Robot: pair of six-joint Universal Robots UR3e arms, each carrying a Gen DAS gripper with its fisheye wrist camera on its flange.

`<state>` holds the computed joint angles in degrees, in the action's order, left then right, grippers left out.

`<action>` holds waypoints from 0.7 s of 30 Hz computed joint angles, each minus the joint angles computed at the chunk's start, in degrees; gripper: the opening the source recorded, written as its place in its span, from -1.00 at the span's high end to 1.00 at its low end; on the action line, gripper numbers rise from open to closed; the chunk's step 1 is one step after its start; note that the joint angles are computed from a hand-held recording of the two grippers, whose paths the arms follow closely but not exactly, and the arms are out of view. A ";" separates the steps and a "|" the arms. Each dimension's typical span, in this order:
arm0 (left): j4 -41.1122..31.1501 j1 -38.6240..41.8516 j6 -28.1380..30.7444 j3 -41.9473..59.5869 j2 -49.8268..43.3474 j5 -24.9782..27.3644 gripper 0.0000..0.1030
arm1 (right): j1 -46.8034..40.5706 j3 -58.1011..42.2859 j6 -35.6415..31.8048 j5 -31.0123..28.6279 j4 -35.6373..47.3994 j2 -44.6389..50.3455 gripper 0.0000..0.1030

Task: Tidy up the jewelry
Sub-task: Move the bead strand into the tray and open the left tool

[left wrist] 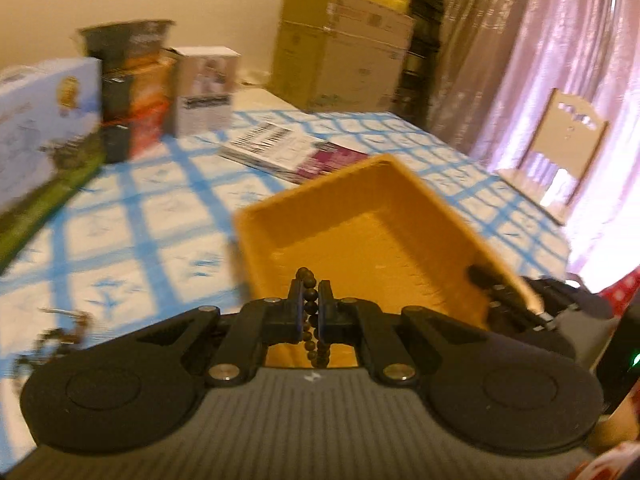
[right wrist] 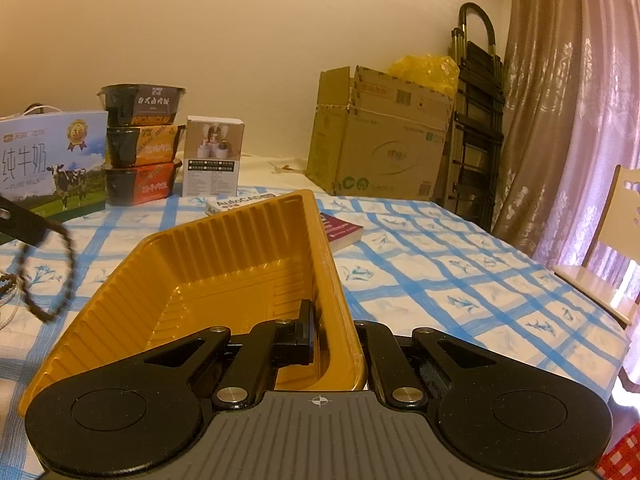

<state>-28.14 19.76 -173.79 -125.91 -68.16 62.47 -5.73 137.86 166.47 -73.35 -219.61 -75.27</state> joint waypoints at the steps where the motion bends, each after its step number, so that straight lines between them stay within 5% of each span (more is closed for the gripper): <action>1: 1.07 -1.65 -1.01 0.51 -1.75 0.32 0.89 | -0.05 0.01 -0.01 0.07 0.05 -0.04 0.88; 10: 8.21 -10.72 -8.19 2.70 -13.55 4.35 0.87 | -0.18 0.36 0.03 0.31 -0.18 -0.12 0.88; 13: 8.54 -11.07 -10.25 2.35 -13.78 4.48 0.65 | 0.19 0.16 0.35 -0.13 0.30 -0.28 0.88; 21: 4.15 -3.04 -7.98 -6.99 2.52 -0.73 0.54 | 0.17 0.10 0.40 -0.27 1.27 -0.87 0.88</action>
